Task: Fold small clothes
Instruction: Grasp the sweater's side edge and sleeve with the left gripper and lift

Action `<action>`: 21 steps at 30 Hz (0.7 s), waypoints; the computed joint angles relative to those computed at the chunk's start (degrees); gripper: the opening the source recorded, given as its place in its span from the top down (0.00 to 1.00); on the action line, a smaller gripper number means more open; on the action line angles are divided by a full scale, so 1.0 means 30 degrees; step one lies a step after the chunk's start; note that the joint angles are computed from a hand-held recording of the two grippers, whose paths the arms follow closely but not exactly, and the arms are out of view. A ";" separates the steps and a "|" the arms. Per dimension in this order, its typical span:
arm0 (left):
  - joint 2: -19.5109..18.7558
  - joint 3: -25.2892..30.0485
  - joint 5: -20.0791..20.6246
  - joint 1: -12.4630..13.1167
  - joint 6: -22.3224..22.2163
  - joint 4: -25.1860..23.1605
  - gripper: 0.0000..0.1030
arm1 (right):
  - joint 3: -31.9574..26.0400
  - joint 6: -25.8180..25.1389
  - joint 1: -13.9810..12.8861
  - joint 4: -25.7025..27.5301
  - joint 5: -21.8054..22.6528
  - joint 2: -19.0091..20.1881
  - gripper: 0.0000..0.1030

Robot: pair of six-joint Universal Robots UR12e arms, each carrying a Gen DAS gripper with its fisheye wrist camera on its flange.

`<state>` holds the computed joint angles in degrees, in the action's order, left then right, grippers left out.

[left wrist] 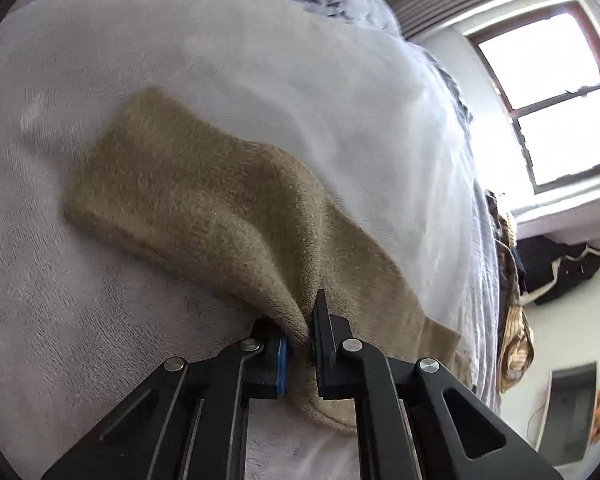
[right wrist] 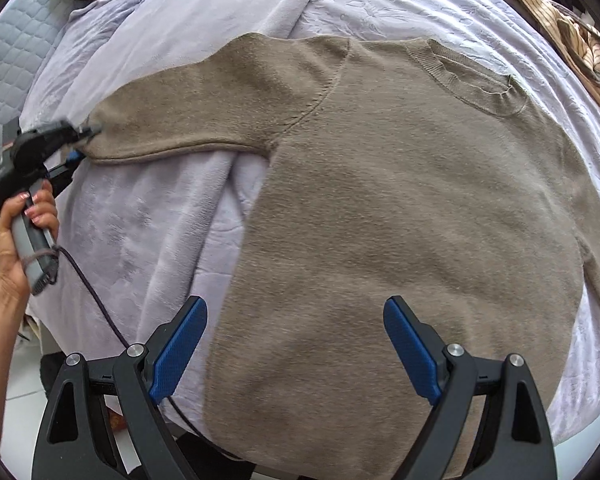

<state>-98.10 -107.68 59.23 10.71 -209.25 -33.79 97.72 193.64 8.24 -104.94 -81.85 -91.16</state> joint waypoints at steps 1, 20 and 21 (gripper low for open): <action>0.0069 -0.0036 -0.0209 0.0001 0.0371 0.0227 0.90 | 0.0026 0.0121 0.0031 -0.0073 0.0027 -0.0028 0.11; -0.1890 0.5782 -0.4142 -0.6530 0.5805 0.0083 0.90 | 0.2412 0.0218 -0.3813 -0.2194 0.0965 -0.2454 0.11; -0.2244 0.6229 -0.3919 -0.7100 0.6270 -0.0648 0.90 | 0.2635 0.0259 -0.4193 -0.2207 0.0955 -0.2651 0.11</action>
